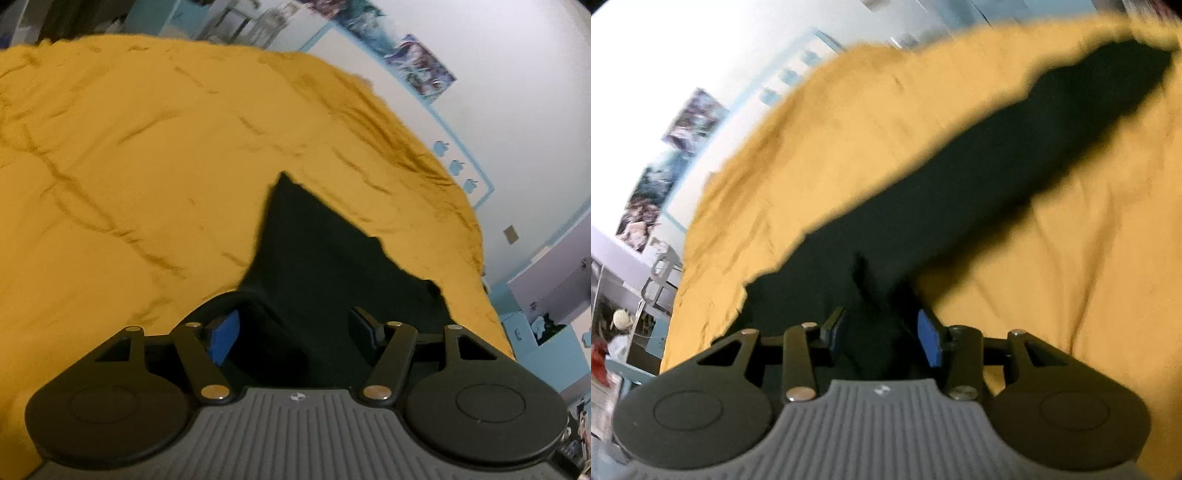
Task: Fold small clothes
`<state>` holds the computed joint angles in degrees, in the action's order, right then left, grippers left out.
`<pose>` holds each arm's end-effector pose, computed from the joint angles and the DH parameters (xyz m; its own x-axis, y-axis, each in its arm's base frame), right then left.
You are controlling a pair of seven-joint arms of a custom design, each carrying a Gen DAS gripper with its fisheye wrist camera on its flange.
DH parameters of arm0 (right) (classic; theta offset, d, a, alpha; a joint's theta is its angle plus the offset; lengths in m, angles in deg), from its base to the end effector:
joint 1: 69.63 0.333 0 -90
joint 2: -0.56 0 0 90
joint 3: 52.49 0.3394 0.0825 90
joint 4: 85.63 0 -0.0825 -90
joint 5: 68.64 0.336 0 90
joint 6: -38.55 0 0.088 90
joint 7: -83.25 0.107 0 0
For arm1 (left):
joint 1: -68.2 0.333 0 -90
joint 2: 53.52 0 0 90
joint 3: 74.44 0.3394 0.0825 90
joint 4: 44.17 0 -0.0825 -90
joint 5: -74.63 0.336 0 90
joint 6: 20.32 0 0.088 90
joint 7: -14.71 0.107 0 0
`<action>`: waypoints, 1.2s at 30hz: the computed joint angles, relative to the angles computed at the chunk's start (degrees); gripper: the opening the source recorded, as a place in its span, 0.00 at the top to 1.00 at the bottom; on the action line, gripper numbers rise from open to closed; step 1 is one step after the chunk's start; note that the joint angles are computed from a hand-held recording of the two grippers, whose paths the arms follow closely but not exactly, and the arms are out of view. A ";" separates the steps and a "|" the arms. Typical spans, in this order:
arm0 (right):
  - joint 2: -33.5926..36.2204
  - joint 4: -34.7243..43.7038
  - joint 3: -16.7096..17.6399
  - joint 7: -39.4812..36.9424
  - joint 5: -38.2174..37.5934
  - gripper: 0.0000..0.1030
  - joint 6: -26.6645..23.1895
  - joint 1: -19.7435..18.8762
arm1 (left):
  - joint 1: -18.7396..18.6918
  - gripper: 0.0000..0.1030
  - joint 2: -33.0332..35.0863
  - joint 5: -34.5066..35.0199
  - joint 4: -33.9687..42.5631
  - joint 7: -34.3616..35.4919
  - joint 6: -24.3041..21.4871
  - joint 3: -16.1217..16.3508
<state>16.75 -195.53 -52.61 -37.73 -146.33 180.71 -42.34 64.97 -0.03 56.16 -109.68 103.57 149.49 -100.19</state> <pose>0.5377 0.2803 0.4238 -0.6133 -0.5562 -0.5608 -0.1619 0.7834 -0.6000 0.7614 -0.2140 0.4029 -0.1142 -0.7844 0.6097 -0.7239 -0.3546 -0.5918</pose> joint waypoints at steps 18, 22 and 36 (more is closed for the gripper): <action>19.25 19.38 -9.98 -11.53 5.69 0.53 22.01 -2.39 | -8.34 0.19 2.17 12.20 4.48 -14.43 2.21 9.21; 15.84 13.61 -14.32 -5.30 1.99 0.53 24.03 1.57 | -12.21 0.29 6.18 14.90 12.81 -21.49 -6.85 17.62; -20.38 -25.15 -10.84 5.53 -4.69 0.39 -2.88 0.72 | -5.46 0.23 -4.84 10.14 -3.74 -6.09 -1.30 0.80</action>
<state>-3.63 -220.67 -63.45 -32.20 -151.02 177.83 -41.63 59.51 -4.87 66.30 -113.42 97.48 148.19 -99.39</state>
